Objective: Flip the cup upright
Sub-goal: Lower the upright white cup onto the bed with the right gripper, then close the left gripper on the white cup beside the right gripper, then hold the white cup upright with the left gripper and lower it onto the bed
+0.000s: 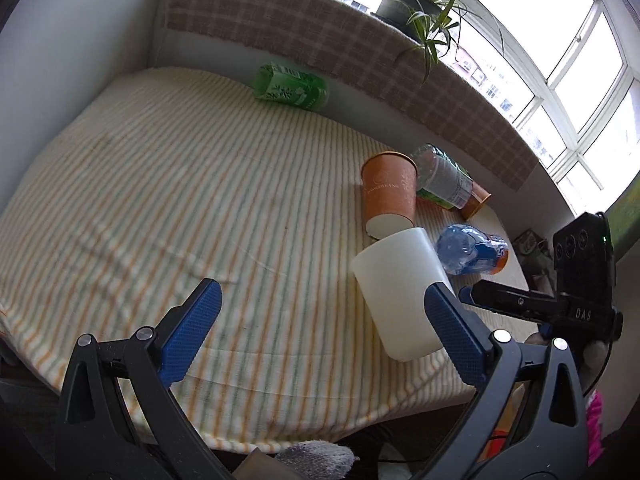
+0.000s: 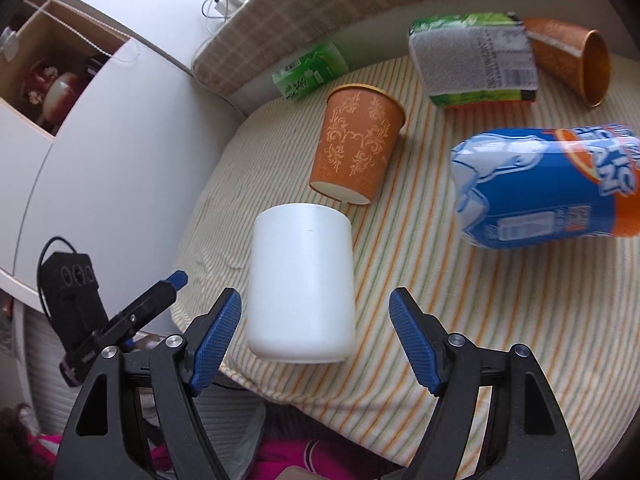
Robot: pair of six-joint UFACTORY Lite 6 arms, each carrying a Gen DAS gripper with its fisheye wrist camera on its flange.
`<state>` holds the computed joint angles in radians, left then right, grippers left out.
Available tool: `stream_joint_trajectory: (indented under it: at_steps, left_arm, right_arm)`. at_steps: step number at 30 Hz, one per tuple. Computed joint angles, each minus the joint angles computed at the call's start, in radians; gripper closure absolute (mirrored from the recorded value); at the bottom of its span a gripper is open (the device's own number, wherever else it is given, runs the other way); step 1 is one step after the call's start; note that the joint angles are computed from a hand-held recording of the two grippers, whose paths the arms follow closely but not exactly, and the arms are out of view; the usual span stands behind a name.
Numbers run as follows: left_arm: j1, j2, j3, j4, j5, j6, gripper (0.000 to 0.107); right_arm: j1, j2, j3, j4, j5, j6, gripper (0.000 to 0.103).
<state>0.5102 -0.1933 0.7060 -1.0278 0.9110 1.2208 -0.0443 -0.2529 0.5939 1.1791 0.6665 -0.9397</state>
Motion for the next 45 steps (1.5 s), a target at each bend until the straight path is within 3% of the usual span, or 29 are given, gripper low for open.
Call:
stream_joint_trajectory:
  at_steps: [3,6,9,21,24,26,31,35,45]
  left_arm:
    - [-0.076,0.131,0.066,0.008,0.041,-0.086,0.004]
    - [-0.133,0.259,0.141,0.013,0.084,-0.182,0.004]
    - [-0.162,0.318,0.175,-0.006,0.107,-0.247,0.005]
    - [-0.298,0.457,0.279,-0.064,0.099,-0.337,0.012]
    - [-0.310,0.464,0.291,-0.067,0.089,-0.343,0.013]
    - [-0.319,0.474,0.303,-0.060,0.084,-0.352,0.023]
    - [-0.335,0.489,0.318,-0.058,0.074,-0.355,0.029]
    - [-0.347,0.483,0.320,-0.050,0.063,-0.347,0.029]
    - [-0.413,0.248,0.177,-0.043,-0.082,-0.230,0.030]
  right_arm:
    - [-0.014,-0.222,-0.137,-0.066,-0.068,0.051,0.027]
    - [-0.077,-0.339,-0.201,-0.105,-0.065,0.083,0.025]
    - [-0.233,-0.454,-0.261,-0.139,0.039,0.076,0.025]
    - [-0.410,-0.521,-0.346,-0.099,0.122,0.019,0.025]
    - [-0.447,-0.521,-0.355,-0.096,0.139,-0.006,0.025]
    - [-0.472,-0.517,-0.358,-0.091,0.147,-0.024,0.025]
    - [-0.532,-0.488,-0.360,-0.074,0.162,-0.066,0.025]
    - [-0.544,-0.479,-0.357,-0.073,0.163,-0.072,0.025]
    - [-0.483,-0.488,-0.356,-0.072,0.121,-0.036,0.025]
